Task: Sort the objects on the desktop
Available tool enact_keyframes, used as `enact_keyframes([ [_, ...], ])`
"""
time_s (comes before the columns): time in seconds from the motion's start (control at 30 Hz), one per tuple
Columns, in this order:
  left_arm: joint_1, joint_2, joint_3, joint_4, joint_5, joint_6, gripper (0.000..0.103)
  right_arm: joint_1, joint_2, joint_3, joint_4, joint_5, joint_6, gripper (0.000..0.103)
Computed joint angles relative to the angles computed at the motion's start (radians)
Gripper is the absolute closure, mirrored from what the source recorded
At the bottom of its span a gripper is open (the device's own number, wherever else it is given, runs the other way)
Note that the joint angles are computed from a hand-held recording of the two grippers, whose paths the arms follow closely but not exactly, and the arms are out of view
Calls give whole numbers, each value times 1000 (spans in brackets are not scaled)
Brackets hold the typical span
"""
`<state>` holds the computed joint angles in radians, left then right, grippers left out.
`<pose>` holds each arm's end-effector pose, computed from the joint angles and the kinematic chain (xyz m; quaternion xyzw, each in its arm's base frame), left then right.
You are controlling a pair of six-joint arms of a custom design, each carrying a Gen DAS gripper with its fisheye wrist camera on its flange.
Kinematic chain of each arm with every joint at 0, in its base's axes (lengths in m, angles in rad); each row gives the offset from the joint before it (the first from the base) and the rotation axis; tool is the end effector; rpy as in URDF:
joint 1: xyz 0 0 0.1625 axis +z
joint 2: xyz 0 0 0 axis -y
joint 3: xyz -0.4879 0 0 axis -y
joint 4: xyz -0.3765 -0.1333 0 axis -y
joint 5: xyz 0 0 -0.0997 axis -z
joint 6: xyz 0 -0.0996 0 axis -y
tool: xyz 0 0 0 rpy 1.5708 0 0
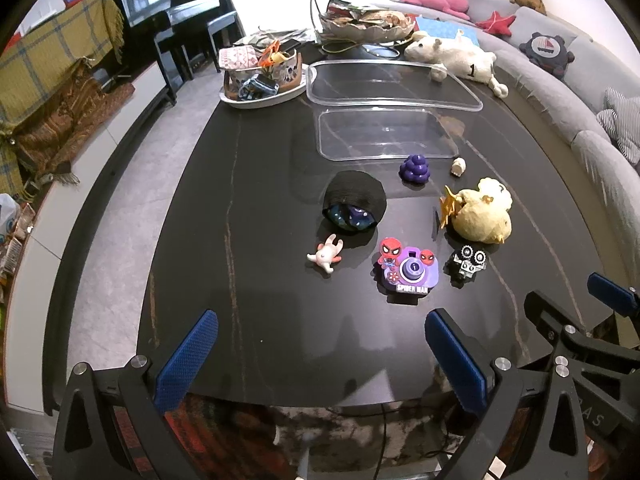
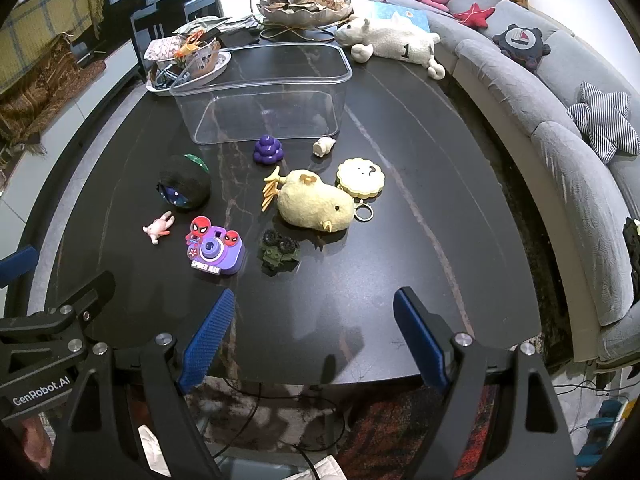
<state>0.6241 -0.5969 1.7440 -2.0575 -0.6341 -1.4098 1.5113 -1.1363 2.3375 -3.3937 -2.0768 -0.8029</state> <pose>-0.3628 -0.5244 -0.0142 -0.0513 0.8552 -0.2839 0.4307 0.0567 -0.4774 0.2412 0.2635 -0.8866 0.1694 0.3403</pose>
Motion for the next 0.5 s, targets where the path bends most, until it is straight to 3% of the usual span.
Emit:
enact_keyframes([
  [0.5, -6, 3, 12, -32, 20, -4, 1, -2, -7, -2, 12, 6, -2, 22],
])
